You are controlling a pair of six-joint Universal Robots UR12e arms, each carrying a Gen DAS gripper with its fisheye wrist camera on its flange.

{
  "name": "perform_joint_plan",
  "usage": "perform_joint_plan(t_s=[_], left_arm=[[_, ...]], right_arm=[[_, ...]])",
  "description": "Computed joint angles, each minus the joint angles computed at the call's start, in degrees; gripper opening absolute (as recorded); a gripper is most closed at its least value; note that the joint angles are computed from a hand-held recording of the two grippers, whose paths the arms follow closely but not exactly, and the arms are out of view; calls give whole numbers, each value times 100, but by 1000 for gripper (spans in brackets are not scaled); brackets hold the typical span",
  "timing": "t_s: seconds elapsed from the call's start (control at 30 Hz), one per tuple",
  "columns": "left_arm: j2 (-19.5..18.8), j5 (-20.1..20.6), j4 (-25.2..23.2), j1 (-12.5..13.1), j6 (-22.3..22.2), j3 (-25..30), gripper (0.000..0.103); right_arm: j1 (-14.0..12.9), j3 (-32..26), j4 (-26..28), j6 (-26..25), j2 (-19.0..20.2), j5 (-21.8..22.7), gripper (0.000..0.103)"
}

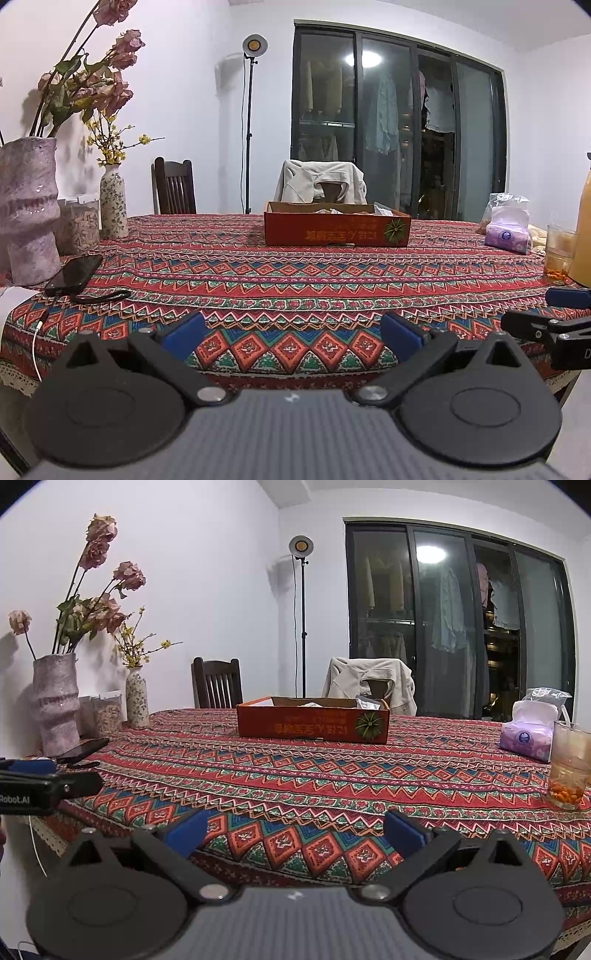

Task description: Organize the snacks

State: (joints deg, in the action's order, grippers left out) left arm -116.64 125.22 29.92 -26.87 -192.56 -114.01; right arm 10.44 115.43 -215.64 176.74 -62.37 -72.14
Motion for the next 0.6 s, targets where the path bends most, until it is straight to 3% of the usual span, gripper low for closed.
perform_joint_plan(t_s=[0.6], left_arm=[[-4,-17,22,2,26,3,103]], right_arm=[[-19,7,-27,-11,10,-2,102]])
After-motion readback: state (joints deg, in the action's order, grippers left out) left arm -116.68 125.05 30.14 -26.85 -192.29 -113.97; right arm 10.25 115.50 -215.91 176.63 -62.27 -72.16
